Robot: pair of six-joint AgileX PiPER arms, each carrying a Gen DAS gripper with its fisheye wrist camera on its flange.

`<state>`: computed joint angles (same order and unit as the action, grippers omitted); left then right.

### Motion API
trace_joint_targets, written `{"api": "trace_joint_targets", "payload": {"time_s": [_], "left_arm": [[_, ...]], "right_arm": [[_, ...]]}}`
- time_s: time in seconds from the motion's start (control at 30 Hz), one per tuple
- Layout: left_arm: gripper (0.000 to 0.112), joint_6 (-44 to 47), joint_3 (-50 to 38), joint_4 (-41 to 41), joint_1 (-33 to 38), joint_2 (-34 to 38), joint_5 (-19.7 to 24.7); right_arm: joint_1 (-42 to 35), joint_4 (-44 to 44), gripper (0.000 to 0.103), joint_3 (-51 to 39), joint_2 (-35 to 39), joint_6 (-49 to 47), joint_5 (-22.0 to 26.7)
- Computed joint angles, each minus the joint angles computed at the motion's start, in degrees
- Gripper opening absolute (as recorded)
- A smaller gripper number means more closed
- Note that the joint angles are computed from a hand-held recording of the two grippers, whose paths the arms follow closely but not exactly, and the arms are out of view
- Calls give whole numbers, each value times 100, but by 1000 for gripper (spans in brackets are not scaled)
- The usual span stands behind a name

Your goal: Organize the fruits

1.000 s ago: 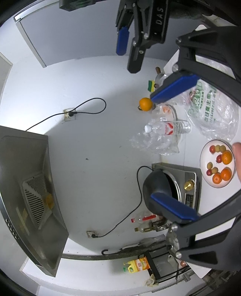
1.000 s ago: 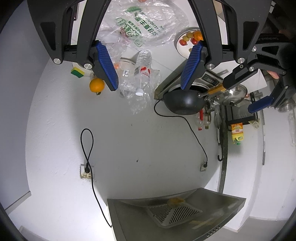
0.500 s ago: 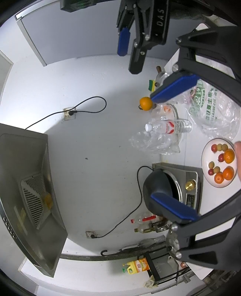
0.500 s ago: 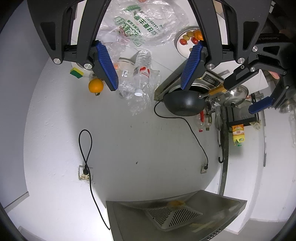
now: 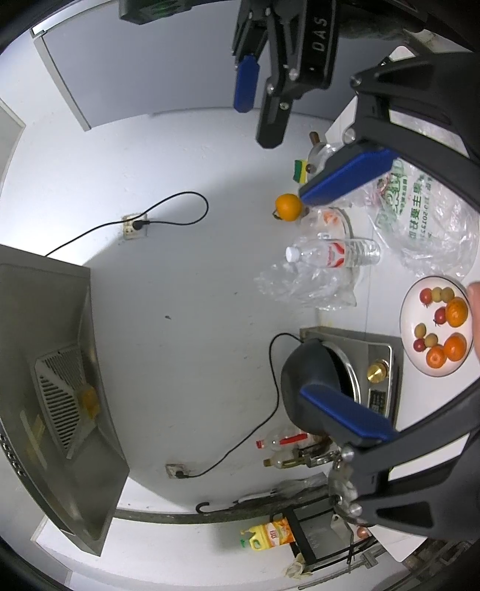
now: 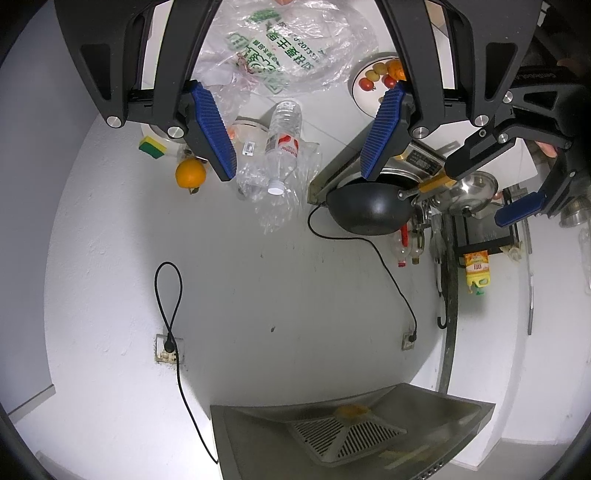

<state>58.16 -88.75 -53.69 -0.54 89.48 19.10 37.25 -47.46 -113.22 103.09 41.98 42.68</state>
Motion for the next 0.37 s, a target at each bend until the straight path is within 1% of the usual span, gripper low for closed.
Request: {"api": "trace_joint_targets", "payload": {"time_s": [0.3, 0.37], "left_arm": [[99, 172, -75, -224, 95, 100, 163], [98, 293, -130, -430, 182, 148, 318]], "right_arm": [[10, 66, 73, -147, 117, -74, 59], [1, 106, 73, -206, 179, -118, 73]]}}
